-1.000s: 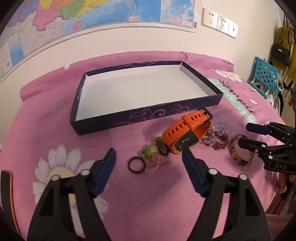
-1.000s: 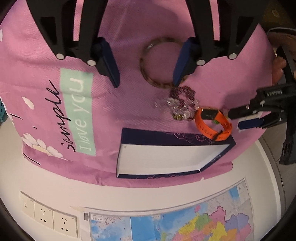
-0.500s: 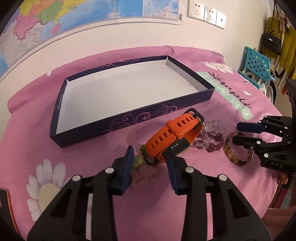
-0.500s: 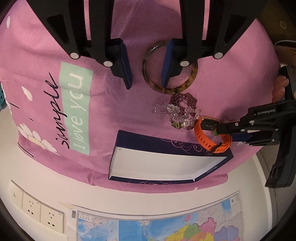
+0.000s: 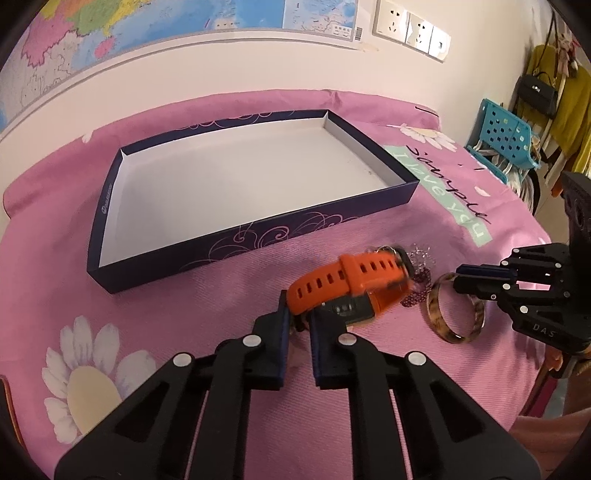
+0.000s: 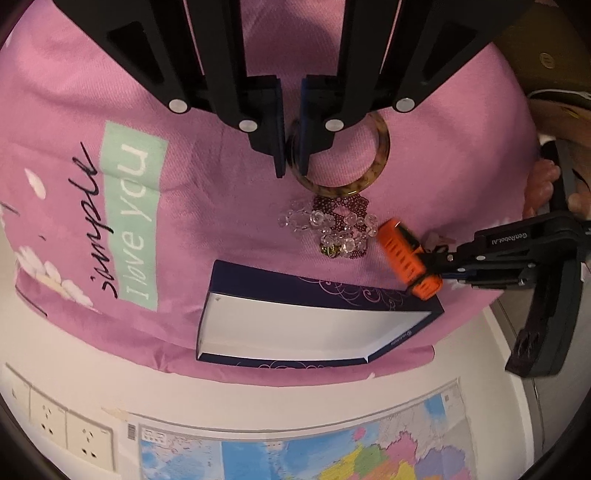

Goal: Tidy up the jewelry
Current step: 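Carry the watch with the left tool while the right tool carries the bangle into the tray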

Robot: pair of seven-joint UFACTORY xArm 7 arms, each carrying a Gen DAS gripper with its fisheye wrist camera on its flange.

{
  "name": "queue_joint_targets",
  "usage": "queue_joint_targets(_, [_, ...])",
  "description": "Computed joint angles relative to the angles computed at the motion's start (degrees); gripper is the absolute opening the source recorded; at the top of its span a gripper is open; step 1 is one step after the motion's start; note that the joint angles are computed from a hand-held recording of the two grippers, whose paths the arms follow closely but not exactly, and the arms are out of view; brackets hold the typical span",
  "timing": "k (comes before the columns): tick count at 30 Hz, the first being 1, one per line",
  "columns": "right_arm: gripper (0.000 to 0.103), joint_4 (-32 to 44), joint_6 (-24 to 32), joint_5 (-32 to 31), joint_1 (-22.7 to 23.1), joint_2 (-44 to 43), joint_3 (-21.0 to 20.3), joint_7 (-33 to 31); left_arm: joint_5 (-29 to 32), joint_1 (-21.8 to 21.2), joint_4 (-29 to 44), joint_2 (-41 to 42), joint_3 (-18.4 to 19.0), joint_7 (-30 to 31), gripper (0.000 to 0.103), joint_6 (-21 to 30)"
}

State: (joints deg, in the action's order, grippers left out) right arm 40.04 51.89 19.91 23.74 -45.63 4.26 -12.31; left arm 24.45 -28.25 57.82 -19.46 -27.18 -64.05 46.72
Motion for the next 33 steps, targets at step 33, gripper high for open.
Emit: queue_joint_targets(33, [0.005,25.55,-13.41,1.22,-1.59,30.96,2.26,-1.11,-10.28,9.88,5.56,0.21,7.95,6.87,0.009,-2.03])
